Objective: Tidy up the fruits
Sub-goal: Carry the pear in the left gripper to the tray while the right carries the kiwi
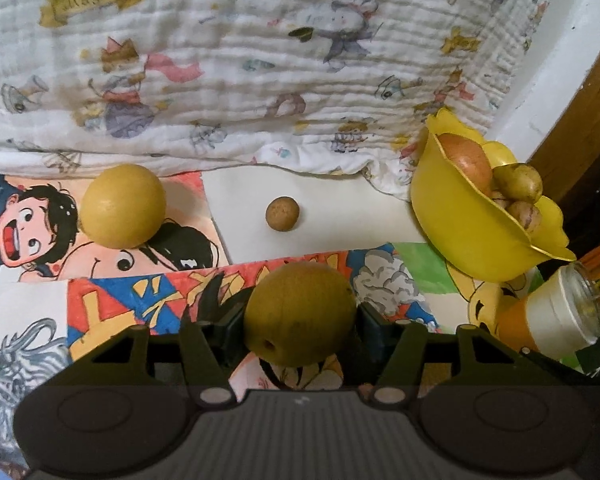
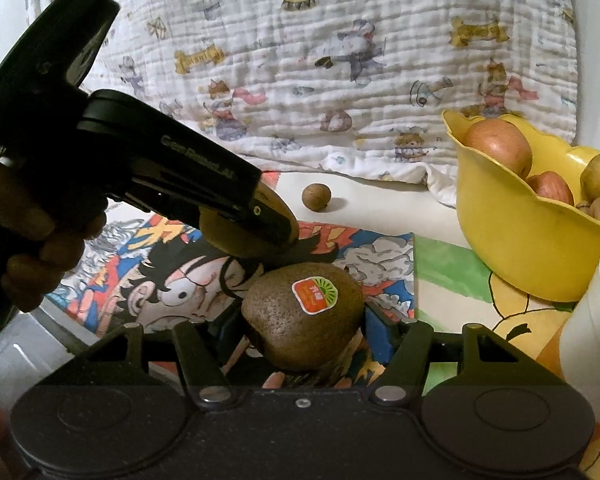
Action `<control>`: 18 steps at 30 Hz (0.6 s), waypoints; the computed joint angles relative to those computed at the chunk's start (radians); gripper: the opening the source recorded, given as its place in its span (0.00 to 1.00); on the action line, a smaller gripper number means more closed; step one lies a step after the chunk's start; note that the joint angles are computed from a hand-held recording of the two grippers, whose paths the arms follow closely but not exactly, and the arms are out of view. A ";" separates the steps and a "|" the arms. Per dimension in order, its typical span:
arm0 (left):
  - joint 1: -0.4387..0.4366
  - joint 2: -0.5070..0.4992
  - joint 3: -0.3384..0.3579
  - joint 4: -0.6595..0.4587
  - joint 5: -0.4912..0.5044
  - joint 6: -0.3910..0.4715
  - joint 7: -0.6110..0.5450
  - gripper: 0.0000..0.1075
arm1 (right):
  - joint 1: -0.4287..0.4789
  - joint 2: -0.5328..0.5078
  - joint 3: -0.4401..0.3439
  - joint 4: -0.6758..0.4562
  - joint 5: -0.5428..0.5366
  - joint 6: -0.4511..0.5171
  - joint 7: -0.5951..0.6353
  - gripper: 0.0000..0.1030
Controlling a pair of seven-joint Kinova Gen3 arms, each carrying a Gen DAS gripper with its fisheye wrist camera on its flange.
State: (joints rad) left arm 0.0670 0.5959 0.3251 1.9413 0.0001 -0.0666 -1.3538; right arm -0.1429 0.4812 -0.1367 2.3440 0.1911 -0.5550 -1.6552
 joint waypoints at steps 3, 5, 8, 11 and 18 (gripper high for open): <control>-0.042 -0.025 0.042 0.030 -0.005 -0.006 0.008 0.58 | 0.011 -0.018 -0.008 0.024 0.009 -0.024 -0.013 0.63; -0.097 -0.040 0.096 0.065 -0.020 -0.024 0.013 0.57 | 0.010 -0.033 -0.006 0.043 0.011 -0.041 -0.014 0.63; -0.181 -0.065 0.170 0.129 -0.051 -0.057 0.039 0.57 | 0.009 -0.054 -0.005 0.065 0.022 -0.060 -0.013 0.63; -0.224 -0.100 0.193 0.190 -0.081 -0.084 0.079 0.56 | 0.011 -0.069 -0.011 0.085 0.038 -0.078 -0.022 0.63; -0.308 -0.172 0.224 0.331 -0.170 -0.178 0.197 0.56 | 0.005 -0.102 -0.030 0.120 0.094 -0.093 -0.052 0.63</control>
State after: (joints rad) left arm -0.2407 0.4240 0.5496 2.2723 -0.1696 -0.2446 -1.1572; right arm -0.1378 0.3791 -0.1668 2.4644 0.2856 -0.6482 -1.7067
